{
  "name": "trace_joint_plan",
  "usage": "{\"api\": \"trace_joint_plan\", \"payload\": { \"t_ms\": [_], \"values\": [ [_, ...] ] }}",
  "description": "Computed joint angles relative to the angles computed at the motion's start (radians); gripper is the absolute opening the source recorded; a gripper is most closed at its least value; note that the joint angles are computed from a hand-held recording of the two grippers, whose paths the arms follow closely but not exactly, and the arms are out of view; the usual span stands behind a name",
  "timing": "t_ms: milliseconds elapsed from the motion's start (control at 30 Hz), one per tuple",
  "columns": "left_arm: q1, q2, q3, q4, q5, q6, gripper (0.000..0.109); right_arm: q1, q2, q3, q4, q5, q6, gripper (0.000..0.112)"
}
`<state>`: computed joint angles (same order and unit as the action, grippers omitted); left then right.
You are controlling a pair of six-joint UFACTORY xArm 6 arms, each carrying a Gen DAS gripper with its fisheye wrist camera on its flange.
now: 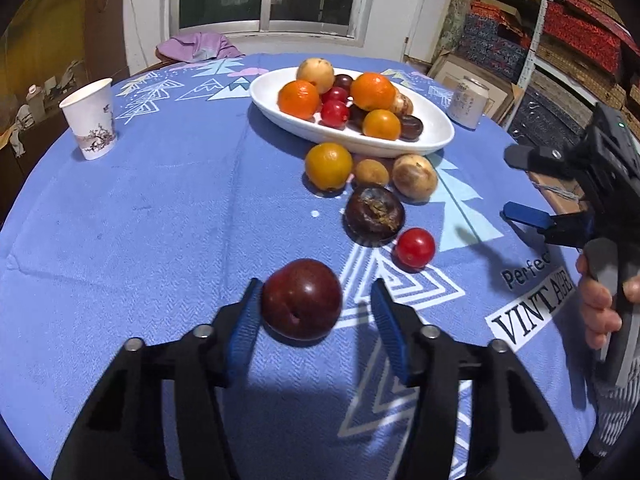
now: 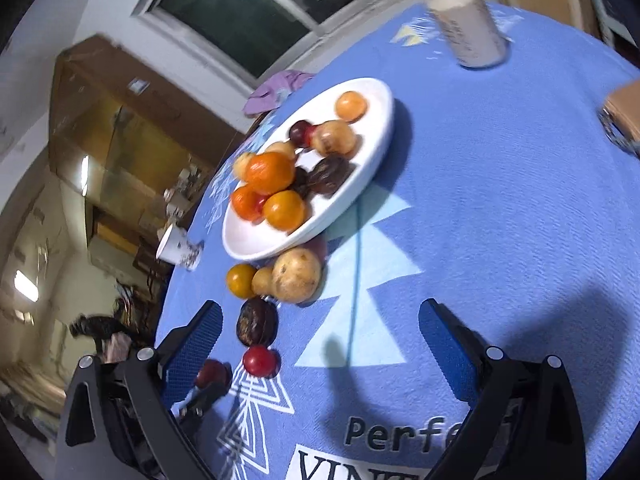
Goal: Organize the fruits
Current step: 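Grasp a dark red plum with the left tool while the right tool grasps a red tomato, then lower the plum and tomato onto the white plate and open both tools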
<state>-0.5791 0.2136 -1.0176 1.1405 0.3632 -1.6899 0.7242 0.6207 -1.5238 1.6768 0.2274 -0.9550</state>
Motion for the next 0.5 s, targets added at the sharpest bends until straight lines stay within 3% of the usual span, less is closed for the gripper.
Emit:
{"api": "trace_joint_plan", "payload": {
  "t_ms": [67,133,300,433,500],
  "values": [
    [0.02,-0.017,0.019,0.044,-0.029,-0.064,0.039,0.022,0.0,-0.003,-0.042,-0.003,-0.038,0.099],
    [0.022,-0.03,0.029,0.063,-0.001,-0.106,0.039,0.042,0.003,-0.006,-0.092,-0.002,-0.053,0.096],
    [0.02,-0.041,0.033,0.068,0.038,-0.133,0.039,0.114,0.023,-0.013,-0.275,-0.081,-0.05,0.073],
    [0.016,-0.037,0.028,0.049,0.049,-0.109,0.039,0.168,0.049,0.003,-0.585,-0.185,0.114,0.065],
    [0.019,-0.035,0.029,0.041,0.046,-0.102,0.039,0.173,0.055,0.017,-0.747,-0.2,0.231,0.054]
  ]
}}
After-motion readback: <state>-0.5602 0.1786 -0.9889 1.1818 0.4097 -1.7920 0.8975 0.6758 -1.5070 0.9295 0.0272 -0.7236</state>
